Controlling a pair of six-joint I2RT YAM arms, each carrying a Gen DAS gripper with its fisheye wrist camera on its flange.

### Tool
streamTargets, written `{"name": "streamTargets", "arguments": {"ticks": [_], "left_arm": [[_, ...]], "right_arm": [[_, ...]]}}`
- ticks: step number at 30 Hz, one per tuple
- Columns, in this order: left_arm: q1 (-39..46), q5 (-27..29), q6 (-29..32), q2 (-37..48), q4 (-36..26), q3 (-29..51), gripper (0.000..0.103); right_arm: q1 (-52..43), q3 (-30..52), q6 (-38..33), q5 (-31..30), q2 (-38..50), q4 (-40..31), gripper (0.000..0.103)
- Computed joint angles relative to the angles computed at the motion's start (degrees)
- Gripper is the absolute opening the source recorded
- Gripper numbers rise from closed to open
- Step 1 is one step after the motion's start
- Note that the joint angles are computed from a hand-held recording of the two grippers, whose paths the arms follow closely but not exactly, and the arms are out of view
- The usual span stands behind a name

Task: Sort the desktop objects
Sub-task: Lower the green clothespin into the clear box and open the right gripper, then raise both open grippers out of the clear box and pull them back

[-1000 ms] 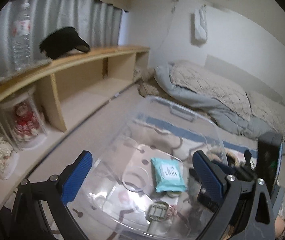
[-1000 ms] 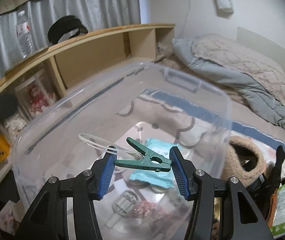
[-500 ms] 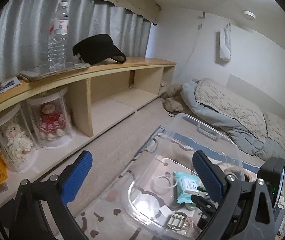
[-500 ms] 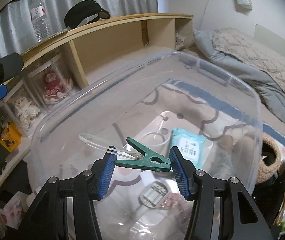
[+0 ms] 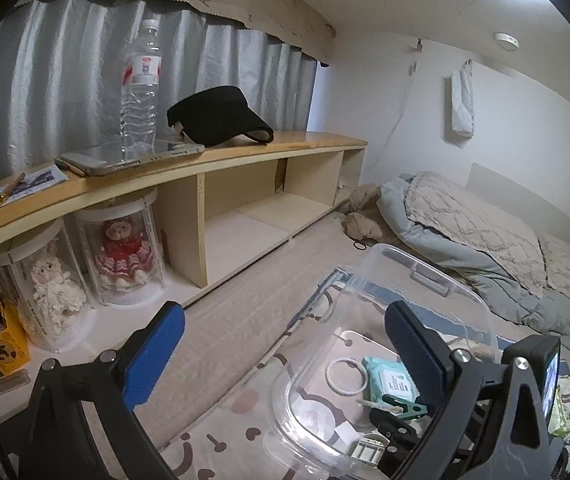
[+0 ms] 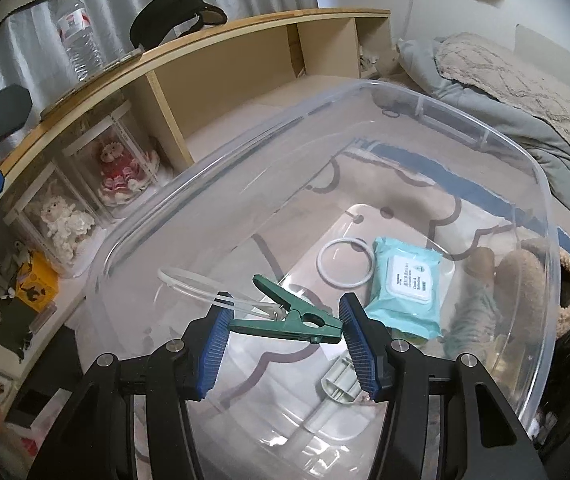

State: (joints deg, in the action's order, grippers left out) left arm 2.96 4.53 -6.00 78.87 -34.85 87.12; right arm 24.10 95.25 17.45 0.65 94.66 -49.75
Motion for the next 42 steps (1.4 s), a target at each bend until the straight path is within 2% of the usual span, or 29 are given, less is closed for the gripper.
{"name": "streamTargets", "arguments": {"ticks": [7, 22, 23, 24, 25, 26, 42], "left_arm": [[0.19, -2.04, 0.84, -1.9, 3.43, -2.44, 0.101], [0.63, -2.07, 0.74, -1.85, 3.65, -2.41, 0.101], [0.58, -2.18, 0.72, -1.84, 3.65, -2.4, 0.101], [0.61, -2.13, 0.71, -1.83, 3.69, -2.4, 0.101], [0.61, -2.09, 0.74, -1.81, 3.7, -2.39, 0.101], [0.64, -2.01, 0.81, -1.81, 3.69, -2.39, 0.101], [0.54, -2.18, 1.15, -1.74, 3.82, -2.58, 0.101]], "right_arm": [[1.31, 1.5, 0.9, 1.13, 1.49, -1.27, 0.055], [1.39, 2.18, 2.7, 0.13, 2.68, -2.54, 0.056], [1.14, 2.1, 2.87, -0.23, 2.66, -2.59, 0.059], [1.06, 2.15, 3.07, -0.26, 2.67, -2.73, 0.072], [0.96, 1.78, 3.4, -0.14, 2.29, -2.33, 0.08], [1.04, 1.66, 3.59, 0.4, 1.97, -2.09, 0.082], [1.33, 0.87, 3.62, 1.07, 0.73, -1.11, 0.082]]}}
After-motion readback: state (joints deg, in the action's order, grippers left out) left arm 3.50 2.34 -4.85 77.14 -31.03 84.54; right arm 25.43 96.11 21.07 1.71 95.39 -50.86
